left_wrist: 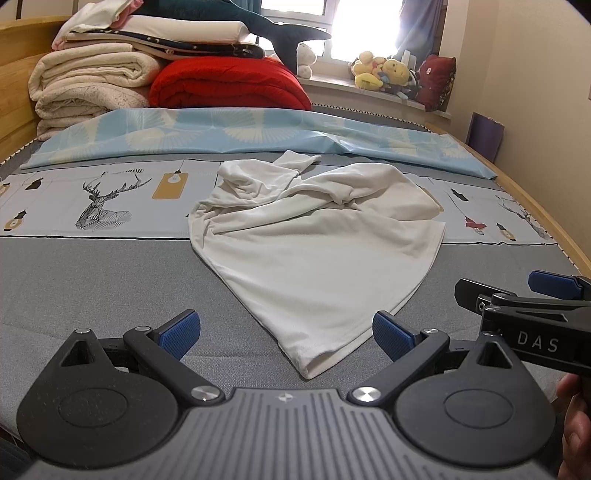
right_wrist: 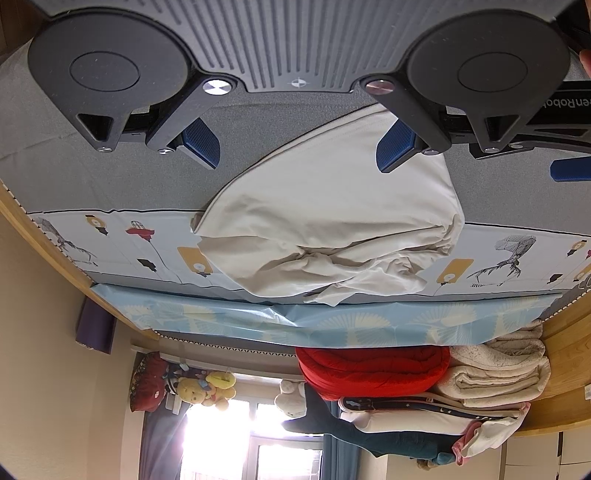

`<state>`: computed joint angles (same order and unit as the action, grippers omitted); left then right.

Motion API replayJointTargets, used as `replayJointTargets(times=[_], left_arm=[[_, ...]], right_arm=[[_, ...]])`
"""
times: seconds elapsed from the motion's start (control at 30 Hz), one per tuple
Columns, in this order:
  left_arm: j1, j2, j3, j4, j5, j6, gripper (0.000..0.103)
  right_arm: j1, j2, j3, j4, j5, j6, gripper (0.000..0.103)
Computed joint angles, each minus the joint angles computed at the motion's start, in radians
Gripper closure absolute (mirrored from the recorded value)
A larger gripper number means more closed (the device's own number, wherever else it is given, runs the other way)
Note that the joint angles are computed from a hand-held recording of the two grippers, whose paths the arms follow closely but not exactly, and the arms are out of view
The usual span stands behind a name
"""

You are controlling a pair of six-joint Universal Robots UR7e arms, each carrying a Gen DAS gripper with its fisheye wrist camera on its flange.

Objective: Fold small clothes

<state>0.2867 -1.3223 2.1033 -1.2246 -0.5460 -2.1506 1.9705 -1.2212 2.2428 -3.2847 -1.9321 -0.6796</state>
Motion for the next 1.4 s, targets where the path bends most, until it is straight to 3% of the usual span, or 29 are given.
replayJointTargets(times=[0.87, 1.23, 1.3, 1.4], left_arm=[[0.001, 0.000, 0.001, -0.003, -0.003, 0.003, 0.002], [0.003, 0.012, 0.003, 0.009, -0.007, 0.011, 0.002], [0.002, 0.017, -0.005, 0.032, -0.004, -0.001, 0.003], [-0.005, 0.030, -0.027, 0.110, 0.011, -0.063, 0.009]], right_arm=[[-0.001, 0.004, -0.002, -0.002, 0.001, 0.000, 0.012], [-0.022, -0.017, 0.019, -0.007, 0.031, -0.015, 0.023], [-0.016, -0.005, 0.006, -0.030, 0.010, -0.034, 0.028], [-0.028, -0.026, 0.014, -0.082, 0.054, -0.056, 0.029]])
